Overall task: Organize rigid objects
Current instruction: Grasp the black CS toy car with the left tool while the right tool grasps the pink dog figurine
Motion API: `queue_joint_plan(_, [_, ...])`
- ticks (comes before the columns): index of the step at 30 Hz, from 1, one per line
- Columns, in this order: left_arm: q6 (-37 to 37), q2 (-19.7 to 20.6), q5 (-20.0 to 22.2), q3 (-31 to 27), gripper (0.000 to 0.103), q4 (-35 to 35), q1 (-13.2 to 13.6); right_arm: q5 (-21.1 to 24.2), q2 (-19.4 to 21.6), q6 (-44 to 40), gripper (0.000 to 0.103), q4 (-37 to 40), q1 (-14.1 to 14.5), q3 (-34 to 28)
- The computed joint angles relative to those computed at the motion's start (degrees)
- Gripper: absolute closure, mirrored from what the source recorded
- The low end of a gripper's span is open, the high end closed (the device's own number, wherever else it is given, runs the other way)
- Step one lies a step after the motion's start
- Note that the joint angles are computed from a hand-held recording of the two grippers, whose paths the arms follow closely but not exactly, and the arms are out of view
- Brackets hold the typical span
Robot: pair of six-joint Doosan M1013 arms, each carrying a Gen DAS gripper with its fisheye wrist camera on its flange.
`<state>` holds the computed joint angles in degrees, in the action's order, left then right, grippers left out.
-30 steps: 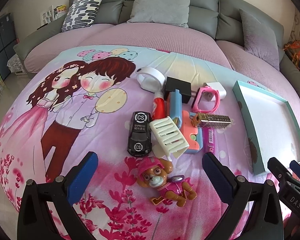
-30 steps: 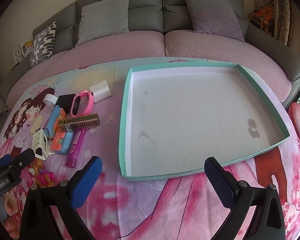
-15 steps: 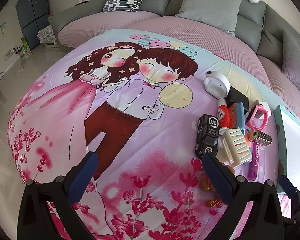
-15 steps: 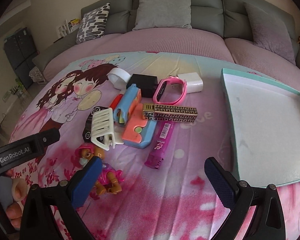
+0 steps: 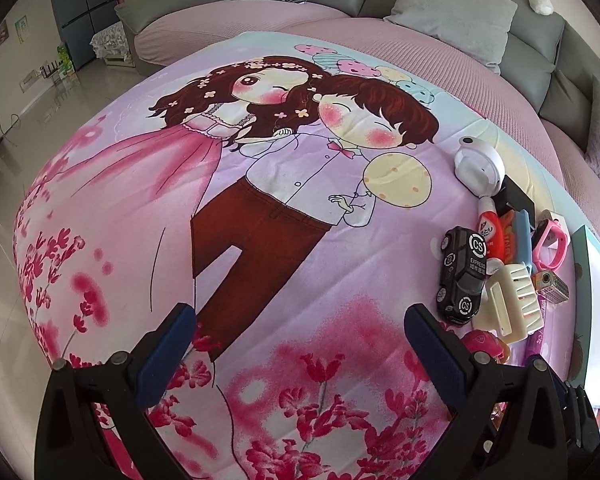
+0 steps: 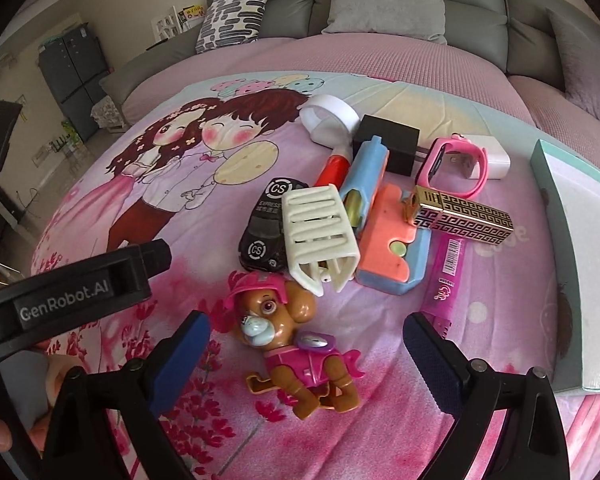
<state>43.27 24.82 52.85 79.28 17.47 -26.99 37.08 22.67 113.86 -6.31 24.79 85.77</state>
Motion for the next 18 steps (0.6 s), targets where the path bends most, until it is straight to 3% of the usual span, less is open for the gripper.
queue_joint_plan(6, [-0.1,0.2,0.0,0.0,0.0,-0.5,0.2,2.2,1.1,1.6,0.018,-2.1,0.4,-0.9])
queue_joint_plan(15, [1.7,0.2,-2.1,0.1,0.0,-2.8,0.4,1.7,-0.1,5.4,0.035,-3.3,-0.4,0.6])
queue_joint_plan(18, [2.1,0.3,-2.8,0.0,0.0,-2.4,0.1,1.1,-0.6,5.2,0.035,-1.8,-0.9,1.2])
